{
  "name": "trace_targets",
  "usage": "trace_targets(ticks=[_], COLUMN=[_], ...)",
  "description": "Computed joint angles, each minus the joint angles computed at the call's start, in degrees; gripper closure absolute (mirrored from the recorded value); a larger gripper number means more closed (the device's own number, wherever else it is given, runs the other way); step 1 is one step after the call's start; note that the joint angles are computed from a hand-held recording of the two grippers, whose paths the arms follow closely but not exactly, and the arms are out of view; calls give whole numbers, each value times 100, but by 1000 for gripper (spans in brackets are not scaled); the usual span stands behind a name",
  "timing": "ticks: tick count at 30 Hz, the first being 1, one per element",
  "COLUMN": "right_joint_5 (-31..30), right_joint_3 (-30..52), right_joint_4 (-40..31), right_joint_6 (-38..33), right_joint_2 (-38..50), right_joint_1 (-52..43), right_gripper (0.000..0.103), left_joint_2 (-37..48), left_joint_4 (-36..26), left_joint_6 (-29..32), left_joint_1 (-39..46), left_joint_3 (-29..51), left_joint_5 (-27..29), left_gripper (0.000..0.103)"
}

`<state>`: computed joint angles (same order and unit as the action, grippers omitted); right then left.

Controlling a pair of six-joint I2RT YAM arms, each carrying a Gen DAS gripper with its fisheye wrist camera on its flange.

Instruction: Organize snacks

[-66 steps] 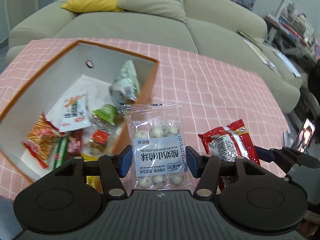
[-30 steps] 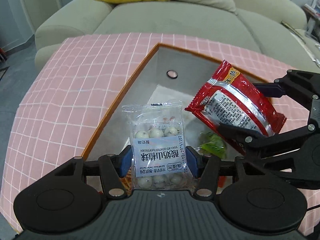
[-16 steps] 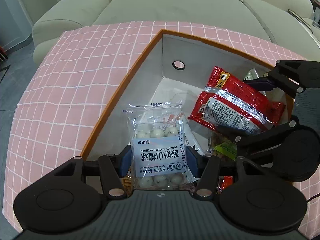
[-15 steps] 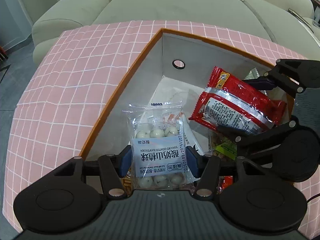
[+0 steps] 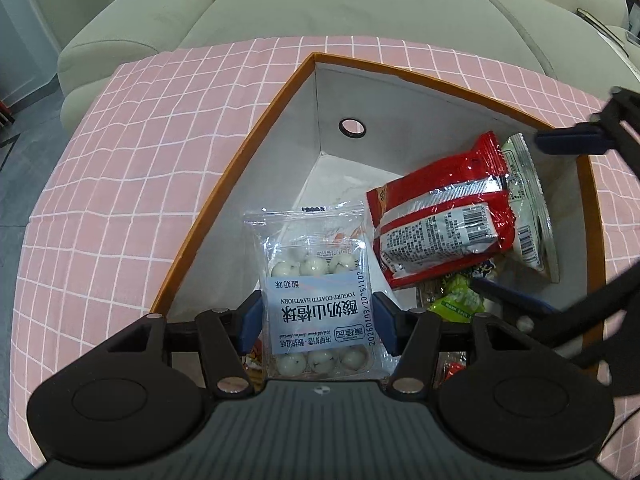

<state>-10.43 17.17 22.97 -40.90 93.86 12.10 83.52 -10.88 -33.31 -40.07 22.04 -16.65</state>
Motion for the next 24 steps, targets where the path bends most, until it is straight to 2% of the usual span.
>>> trace_targets(ticks=[7, 11, 14, 17, 20, 24], right_joint_5=[271, 198, 137, 89, 34, -171], right_joint_3=[-183, -237, -258, -230, -206, -214], right_joint_4=[21, -83, -193, -536, -1084, -2157], right_joint_6=[-209, -271, -253, -220, -161, 5], right_joint_2=[-166, -244, -348, -600, -1040, -2067], right_joint_1=[-30, -172, -251, -305, -343, -474], right_gripper=[7, 7, 7, 7, 7, 6], left_joint_2=[727, 860, 514, -20, -678, -1623], left_joint_4=[288, 267, 174, -196, -716, -1500], left_joint_6=[141, 179, 199, 180, 104, -201], left_joint_1=[-84, -135, -150, -161, -309, -724], left_joint_3=[204, 256, 148, 128, 148, 197], left_joint_5=[-193, -219, -236, -219, -308, -648], left_gripper=[37, 30, 25, 19, 17, 16])
